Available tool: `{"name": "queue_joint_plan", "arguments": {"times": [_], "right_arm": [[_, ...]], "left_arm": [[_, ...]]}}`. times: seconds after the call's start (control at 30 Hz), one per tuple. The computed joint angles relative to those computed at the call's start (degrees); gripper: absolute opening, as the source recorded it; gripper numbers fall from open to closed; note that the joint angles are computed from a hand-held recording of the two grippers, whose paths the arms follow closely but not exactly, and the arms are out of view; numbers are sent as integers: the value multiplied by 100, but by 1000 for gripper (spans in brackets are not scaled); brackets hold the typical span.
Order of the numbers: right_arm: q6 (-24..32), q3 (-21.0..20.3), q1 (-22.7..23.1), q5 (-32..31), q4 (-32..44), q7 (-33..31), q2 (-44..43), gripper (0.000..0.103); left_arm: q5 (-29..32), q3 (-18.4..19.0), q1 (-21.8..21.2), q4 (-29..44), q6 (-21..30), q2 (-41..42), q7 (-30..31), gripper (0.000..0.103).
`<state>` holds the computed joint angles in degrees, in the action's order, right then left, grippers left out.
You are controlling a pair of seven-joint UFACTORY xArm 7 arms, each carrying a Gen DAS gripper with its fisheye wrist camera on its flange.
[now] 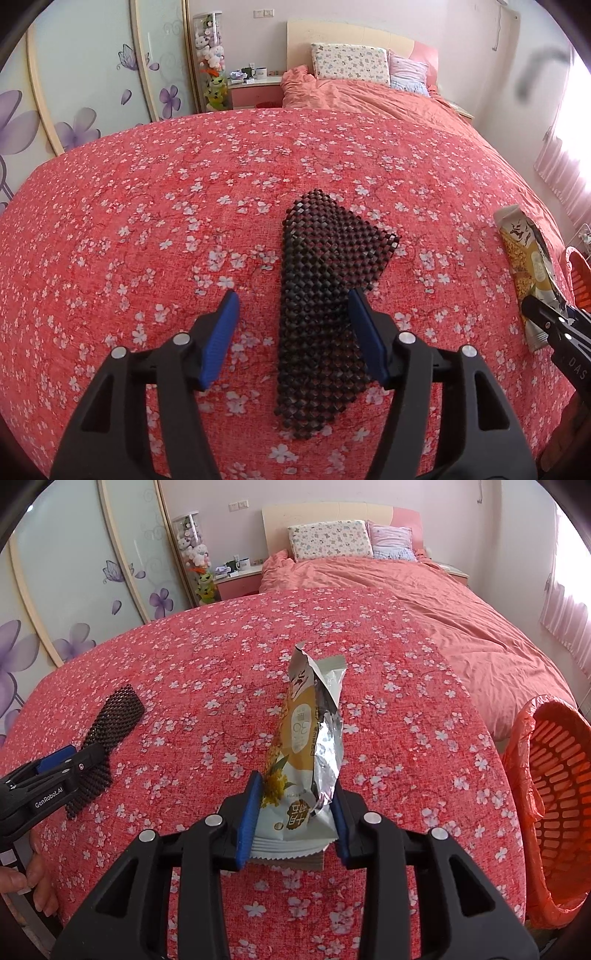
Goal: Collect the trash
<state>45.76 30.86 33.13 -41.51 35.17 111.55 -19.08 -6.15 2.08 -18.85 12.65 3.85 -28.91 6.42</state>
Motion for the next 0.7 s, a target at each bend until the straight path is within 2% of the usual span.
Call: {"name": "queue_joint_plan", "arguments": {"times": [0.07,0.17,0.27,0.33,0.53,0.7], "right_arm": [[28,4,3,-2,13,-10,9,34],[58,11,14,-78,50,-87,22,29],[125,40,50,-114,49,-93,-104,14],[198,81,70,-83,41,-107,-221,12],[706,360,157,74,60,-147,-684,11],[1292,683,208,294,97,-209,-1267,11]], "left_arm": [[-17,87,-80,-12,-7,-21,55,57],[-167,624,-631,-72,14,-174,480,32],[-302,671,-719,-130,74,-331,604,14],[-564,1137,-1080,-113,303,-556,869,12],[-712,718,-708,-264,581,-1348,893,11],[-571,126,-461,-350,1035,-2309,632,11]]}}
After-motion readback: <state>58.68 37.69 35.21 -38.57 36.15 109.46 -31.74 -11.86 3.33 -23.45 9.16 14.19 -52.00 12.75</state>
